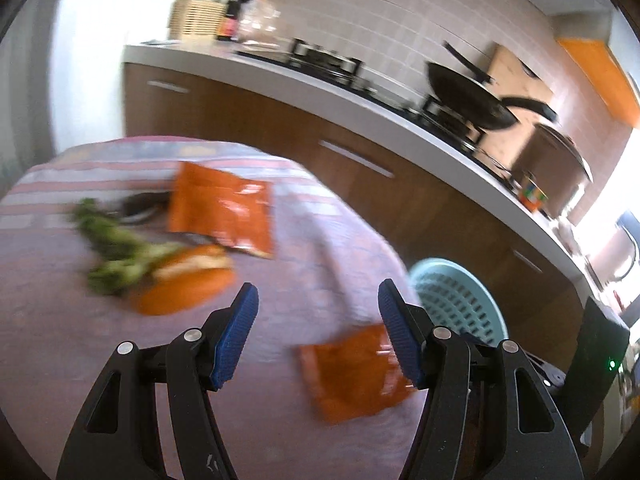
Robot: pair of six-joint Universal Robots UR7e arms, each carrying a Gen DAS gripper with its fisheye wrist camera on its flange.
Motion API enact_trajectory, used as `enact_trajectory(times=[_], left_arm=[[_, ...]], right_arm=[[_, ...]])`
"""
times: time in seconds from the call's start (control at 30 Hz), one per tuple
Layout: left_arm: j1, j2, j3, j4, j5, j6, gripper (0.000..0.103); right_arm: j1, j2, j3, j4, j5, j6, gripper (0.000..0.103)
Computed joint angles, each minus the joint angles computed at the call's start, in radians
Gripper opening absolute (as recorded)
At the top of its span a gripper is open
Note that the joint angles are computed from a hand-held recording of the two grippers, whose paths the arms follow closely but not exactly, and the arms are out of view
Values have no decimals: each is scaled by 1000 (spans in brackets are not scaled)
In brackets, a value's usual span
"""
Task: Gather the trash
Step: 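Move the right tool to the orange snack bag while the left tool approaches the bread, then grasp the orange snack bag with the right tool while the left tool grasps the bread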
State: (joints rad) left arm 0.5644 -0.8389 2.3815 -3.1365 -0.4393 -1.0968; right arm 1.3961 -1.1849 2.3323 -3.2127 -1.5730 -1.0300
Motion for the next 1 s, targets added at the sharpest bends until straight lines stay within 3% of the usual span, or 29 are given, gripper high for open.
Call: enact_trajectory(times=[0.13,0.2,0.27,0.3,0.53,0.7,0.83,0.9,1.0], left_arm=[[-9,-106,86,217,31,-217,62],[1,-145,128,229,26,-272,62],[19,-168,151,221,21,-286,62],[29,-178,154,231,20,-286,62],[115,-170,106,238,-7,-164,69],[152,-95,98,-35,-82,36,64],[177,-41,87,-223,-199,163,43],[181,-18,86,-311,-250,209,42],[150,-28,76,-188,-187,133,48]], right_arm=[[-5,-11,17,63,23,-44,36],[-5,-9,17,86,15,-50,38],[0,12,19,61,-8,-42,50],[-1,19,17,61,-12,-40,51],[12,79,-3,47,-48,-18,53],[14,99,-5,25,-55,-27,53],[14,105,-9,15,-54,-26,52],[13,108,-11,14,-52,-23,52],[11,108,-10,13,-49,-25,52]])
